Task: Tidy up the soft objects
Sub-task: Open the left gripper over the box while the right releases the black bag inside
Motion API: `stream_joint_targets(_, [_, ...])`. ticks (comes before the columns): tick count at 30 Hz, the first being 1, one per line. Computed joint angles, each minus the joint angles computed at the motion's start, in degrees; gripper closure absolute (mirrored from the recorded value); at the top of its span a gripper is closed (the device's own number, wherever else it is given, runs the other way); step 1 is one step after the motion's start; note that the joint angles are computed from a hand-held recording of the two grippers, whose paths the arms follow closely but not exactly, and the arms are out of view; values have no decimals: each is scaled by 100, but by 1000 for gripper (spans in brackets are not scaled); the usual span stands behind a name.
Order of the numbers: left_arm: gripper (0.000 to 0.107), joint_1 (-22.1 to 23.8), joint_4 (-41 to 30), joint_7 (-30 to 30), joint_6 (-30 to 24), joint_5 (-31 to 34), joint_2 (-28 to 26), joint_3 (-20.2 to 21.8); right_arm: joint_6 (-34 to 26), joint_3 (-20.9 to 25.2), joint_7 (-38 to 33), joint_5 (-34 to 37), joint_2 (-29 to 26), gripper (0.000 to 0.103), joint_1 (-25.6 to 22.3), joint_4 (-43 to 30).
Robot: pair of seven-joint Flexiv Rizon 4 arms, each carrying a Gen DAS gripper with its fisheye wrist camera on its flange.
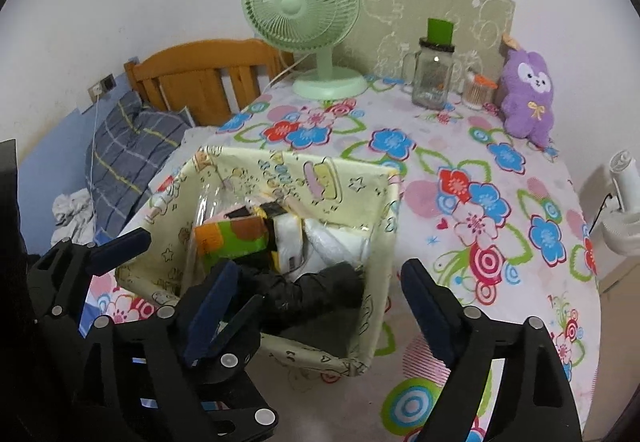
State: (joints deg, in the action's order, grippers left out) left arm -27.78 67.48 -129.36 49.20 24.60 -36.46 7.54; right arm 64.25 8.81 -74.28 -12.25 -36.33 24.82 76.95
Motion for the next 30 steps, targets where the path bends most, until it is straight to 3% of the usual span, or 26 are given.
stream_joint_targets(12, [4, -134, -267, -215, 44, 78, -41, 50, 458, -244, 463, -177, 284, 10, -3, 388])
stream_joint_targets(30, [4, -535, -686, -654, -132, 611, -23, 116, 1583, -911, 1714, -1146, 1052, 3, -2, 1610])
